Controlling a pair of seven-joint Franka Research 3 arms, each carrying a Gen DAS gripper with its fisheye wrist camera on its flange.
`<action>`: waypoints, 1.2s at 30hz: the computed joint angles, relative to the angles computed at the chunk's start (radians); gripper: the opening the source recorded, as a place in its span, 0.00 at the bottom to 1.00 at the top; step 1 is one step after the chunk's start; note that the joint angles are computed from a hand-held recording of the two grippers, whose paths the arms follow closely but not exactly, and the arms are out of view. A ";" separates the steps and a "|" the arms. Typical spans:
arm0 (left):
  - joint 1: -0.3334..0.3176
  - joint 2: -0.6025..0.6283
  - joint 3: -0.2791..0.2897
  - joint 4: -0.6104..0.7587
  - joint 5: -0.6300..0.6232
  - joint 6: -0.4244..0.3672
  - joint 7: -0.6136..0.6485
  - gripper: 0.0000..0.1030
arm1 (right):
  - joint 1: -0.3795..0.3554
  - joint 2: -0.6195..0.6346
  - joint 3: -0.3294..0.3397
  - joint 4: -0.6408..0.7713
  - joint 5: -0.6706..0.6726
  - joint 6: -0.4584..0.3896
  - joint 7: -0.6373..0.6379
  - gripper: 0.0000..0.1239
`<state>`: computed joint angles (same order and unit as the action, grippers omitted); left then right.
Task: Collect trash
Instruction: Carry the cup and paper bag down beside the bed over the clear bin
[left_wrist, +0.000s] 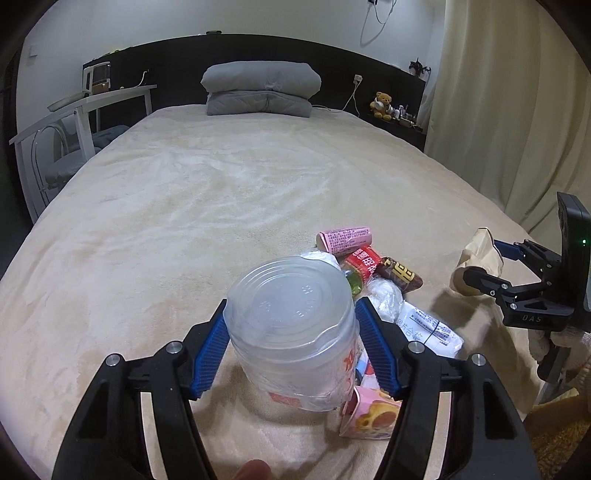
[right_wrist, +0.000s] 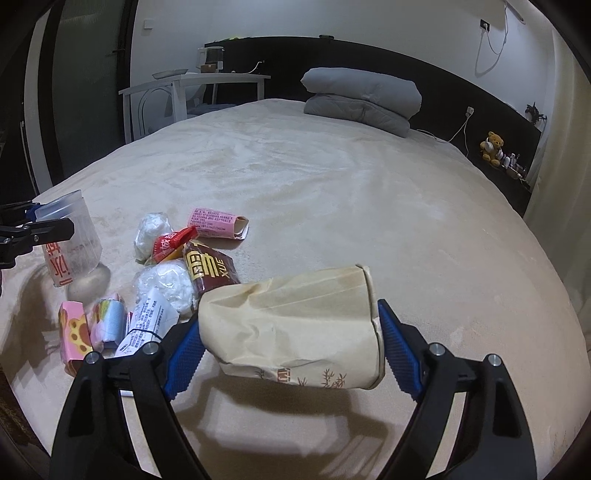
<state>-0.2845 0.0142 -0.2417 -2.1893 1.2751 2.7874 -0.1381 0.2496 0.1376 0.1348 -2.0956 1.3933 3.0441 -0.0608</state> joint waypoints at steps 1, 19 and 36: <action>-0.003 -0.013 -0.003 -0.008 0.008 -0.003 -0.016 0.64 | -0.002 -0.017 0.000 -0.013 0.011 -0.004 -0.001 0.68; -0.016 -0.317 -0.143 -0.187 0.197 -0.030 -0.346 0.64 | 0.066 -0.432 -0.089 -0.360 0.246 -0.100 -0.064 0.68; -0.138 -0.469 -0.265 -0.333 0.208 -0.120 -0.594 0.64 | 0.092 -0.786 -0.079 -0.688 0.208 -0.136 0.059 0.68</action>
